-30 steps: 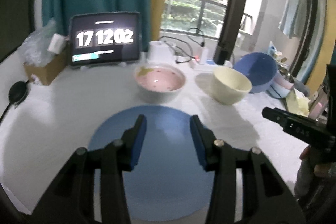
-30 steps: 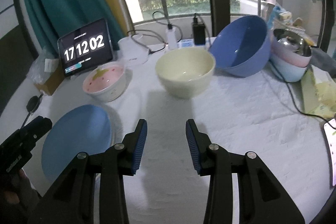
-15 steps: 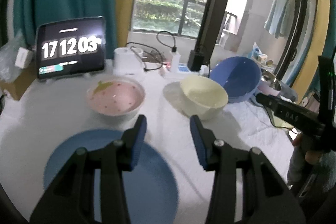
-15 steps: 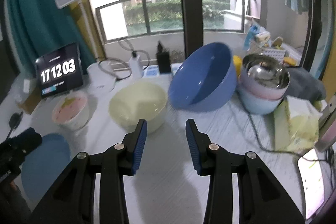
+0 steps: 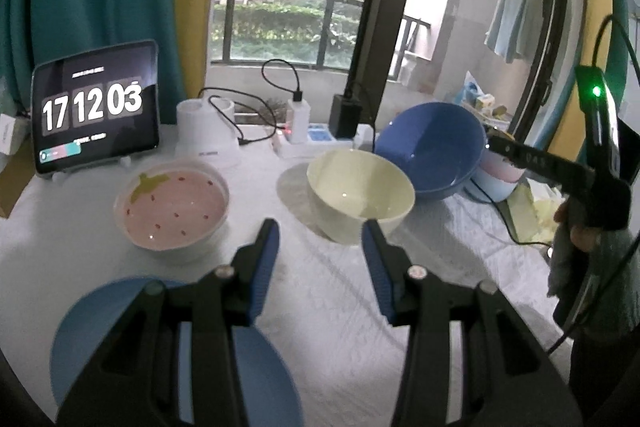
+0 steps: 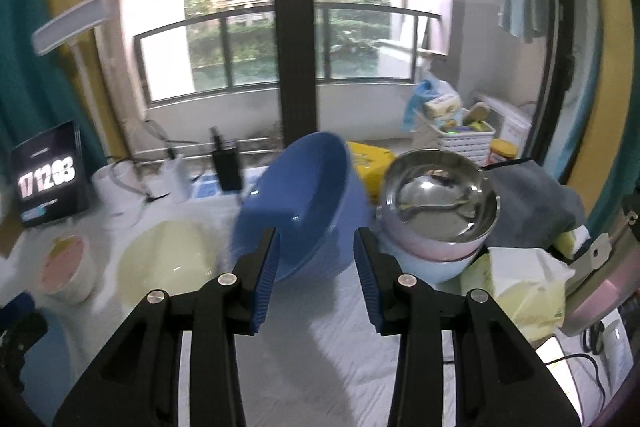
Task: Organize plates and bowls
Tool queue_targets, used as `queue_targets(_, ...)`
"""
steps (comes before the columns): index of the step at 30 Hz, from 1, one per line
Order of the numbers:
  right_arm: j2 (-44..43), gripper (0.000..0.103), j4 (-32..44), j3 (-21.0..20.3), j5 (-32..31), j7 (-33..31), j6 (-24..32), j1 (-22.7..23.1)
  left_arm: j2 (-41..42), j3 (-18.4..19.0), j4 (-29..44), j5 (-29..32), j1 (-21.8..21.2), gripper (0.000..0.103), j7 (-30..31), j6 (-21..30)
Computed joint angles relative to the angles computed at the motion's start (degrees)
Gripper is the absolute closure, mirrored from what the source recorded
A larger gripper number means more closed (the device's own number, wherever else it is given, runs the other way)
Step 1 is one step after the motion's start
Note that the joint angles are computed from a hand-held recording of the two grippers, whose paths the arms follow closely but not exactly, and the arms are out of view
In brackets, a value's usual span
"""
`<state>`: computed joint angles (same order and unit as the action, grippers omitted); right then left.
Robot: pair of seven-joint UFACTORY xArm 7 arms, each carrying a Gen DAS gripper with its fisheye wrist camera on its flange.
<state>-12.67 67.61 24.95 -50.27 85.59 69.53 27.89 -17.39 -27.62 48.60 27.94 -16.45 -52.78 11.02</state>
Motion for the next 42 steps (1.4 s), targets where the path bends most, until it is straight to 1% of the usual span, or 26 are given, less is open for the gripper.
queue_targets(2,-0.2,0.063,-0.7,-0.1,-0.3,1.6,0.4,-0.4,1.4,0.2,0.7,0.2,-0.2,0.058,0.9,-0.2)
queue_targets(5,-0.1,0.063,-1.3,-0.5,-0.3,3.3,0.2,-0.8,3.0,0.7,1.6,0.6,-0.4,0.058,0.7,-0.6)
queue_targets(10,1.4,0.063,-1.1,-1.7,-0.2,3.1,-2.0,-1.3,4.9,1.7,2.5,1.6,-1.0,0.058,-0.7,-0.9)
queue_targets(11,2.1,0.063,-0.5,-1.7,-0.4,2.7,-1.7,-1.3,4.8,1.5,2.5,2.5,-0.6,0.058,-1.9,-0.9)
queue_targets(13,3.5,0.063,0.7,-2.1,-0.3,2.1,-0.8,-1.1,3.9,0.2,2.3,5.6,1.5,0.058,-6.3,-1.3)
queue_targets(16,5.9,0.063,2.6,-2.6,-1.1,1.3,2.0,0.0,2.2,-0.7,1.4,8.0,3.4,0.058,-9.9,-2.5)
queue_targets(18,6.6,0.063,2.8,-3.2,-1.3,1.2,2.9,0.8,1.3,-1.5,0.9,8.8,4.5,0.058,-11.3,-3.0)
queue_targets(21,7.4,0.063,2.3,-4.4,-0.6,0.5,2.2,1.6,0.6,-2.2,0.5,8.5,5.3,0.058,-11.9,-3.3)
queue_targets(23,8.2,0.065,2.7,-4.5,-1.6,0.8,3.6,2.3,-0.4,-3.4,-0.2,9.1,6.9,0.058,-13.4,-4.3)
queue_targets(24,8.8,0.069,3.2,-4.4,-2.2,0.9,5.1,2.8,-0.9,-3.7,-0.5,8.9,7.3,0.058,-13.5,-4.8)
queue_targets(25,9.2,0.075,3.4,-4.5,-2.7,1.1,5.9,3.2,-1.2,-3.9,-0.7,8.6,7.4,0.058,-13.2,-5.1)
queue_targets(26,9.4,0.079,3.6,-4.6,-3.1,1.3,6.7,3.7,-1.3,-3.9,-0.8,8.0,7.4,0.058,-12.5,-5.2)
queue_targets(28,9.3,0.092,3.6,-4.9,-3.7,1.4,7.8,4.4,-1.3,-3.4,-1.1,6.3,6.6,0.058,-10.8,-5.2)
queue_targets(29,9.4,0.094,3.8,-4.8,-4.2,1.5,8.7,4.8,-1.5,-3.3,-1.4,5.6,6.3,0.058,-10.3,-5.3)
queue_targets(30,9.5,0.096,4.2,-4.6,-4.7,1.2,10.0,5.2,-1.5,-3.3,-1.6,4.9,6.2,0.058,-9.7,-5.6)
queue_targets(33,9.0,0.095,4.4,-4.6,-4.5,0.7,11.4,6.1,-1.7,-3.6,-1.7,3.3,5.8,0.058,-7.8,-5.9)
queue_targets(38,6.6,0.095,3.4,-3.2,-4.0,1.5,15.8,7.1,-2.3,-3.9,-2.2,0.3,4.2,0.058,-4.8,-6.0)
queue_targets(42,3.0,0.095,1.3,-1.5,-3.0,2.0,16.6,7.4,-2.4,-5.0,-1.9,-1.3,3.3,0.058,-3.5,-5.3)
